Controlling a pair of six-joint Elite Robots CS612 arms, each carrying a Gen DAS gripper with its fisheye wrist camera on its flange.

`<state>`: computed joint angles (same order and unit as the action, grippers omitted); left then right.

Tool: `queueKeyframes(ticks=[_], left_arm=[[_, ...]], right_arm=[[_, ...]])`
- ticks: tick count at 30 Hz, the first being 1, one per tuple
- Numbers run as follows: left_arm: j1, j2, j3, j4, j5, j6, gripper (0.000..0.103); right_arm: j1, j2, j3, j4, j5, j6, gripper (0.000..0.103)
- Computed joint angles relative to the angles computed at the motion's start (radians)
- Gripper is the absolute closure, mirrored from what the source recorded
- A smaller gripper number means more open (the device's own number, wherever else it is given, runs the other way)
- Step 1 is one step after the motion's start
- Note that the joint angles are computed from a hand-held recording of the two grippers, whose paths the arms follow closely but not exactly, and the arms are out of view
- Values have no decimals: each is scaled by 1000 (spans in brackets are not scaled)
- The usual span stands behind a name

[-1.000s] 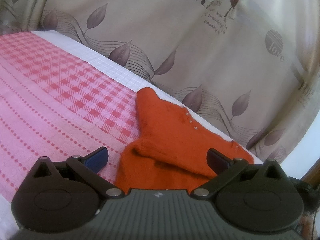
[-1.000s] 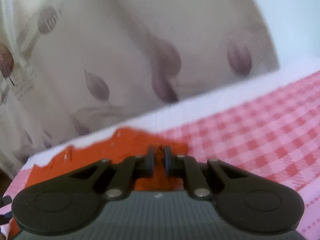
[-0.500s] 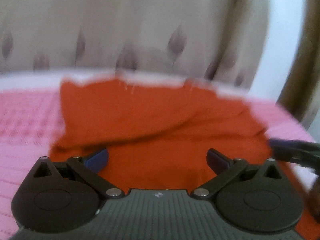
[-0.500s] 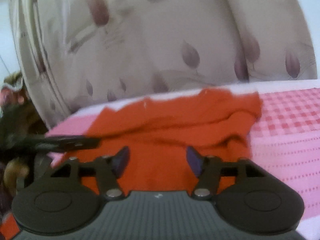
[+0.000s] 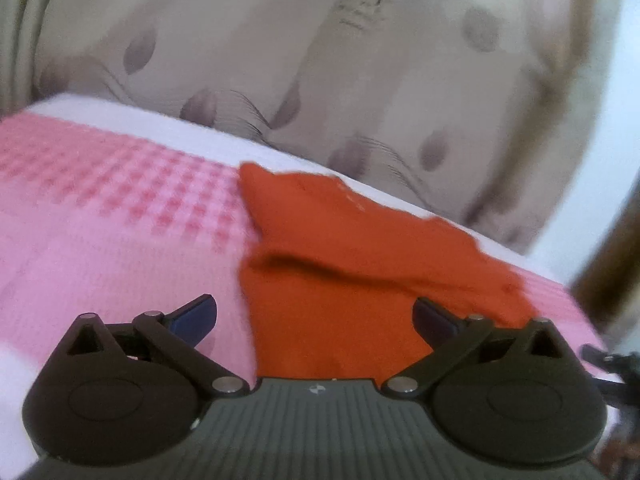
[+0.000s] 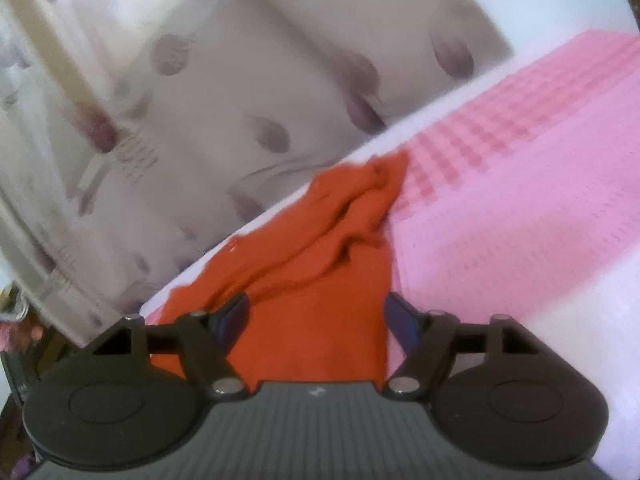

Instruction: Fold small clothes

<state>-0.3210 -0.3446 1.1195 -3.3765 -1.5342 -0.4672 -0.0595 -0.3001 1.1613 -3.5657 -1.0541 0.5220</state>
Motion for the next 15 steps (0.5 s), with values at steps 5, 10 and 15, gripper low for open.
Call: queueKeyframes(ticks=[5, 10, 15], left_arm=[[9, -93, 205, -48, -113, -74, 0], [7, -131, 310, -81, -202, -85, 1], [-5, -148, 369, -111, -288, -11, 3]], right_arm=[[-15, -105, 254, -88, 57, -67, 28], [-18, -147, 390, -161, 92, -89, 30], [-10, -153, 434, -211, 117, -94, 30]])
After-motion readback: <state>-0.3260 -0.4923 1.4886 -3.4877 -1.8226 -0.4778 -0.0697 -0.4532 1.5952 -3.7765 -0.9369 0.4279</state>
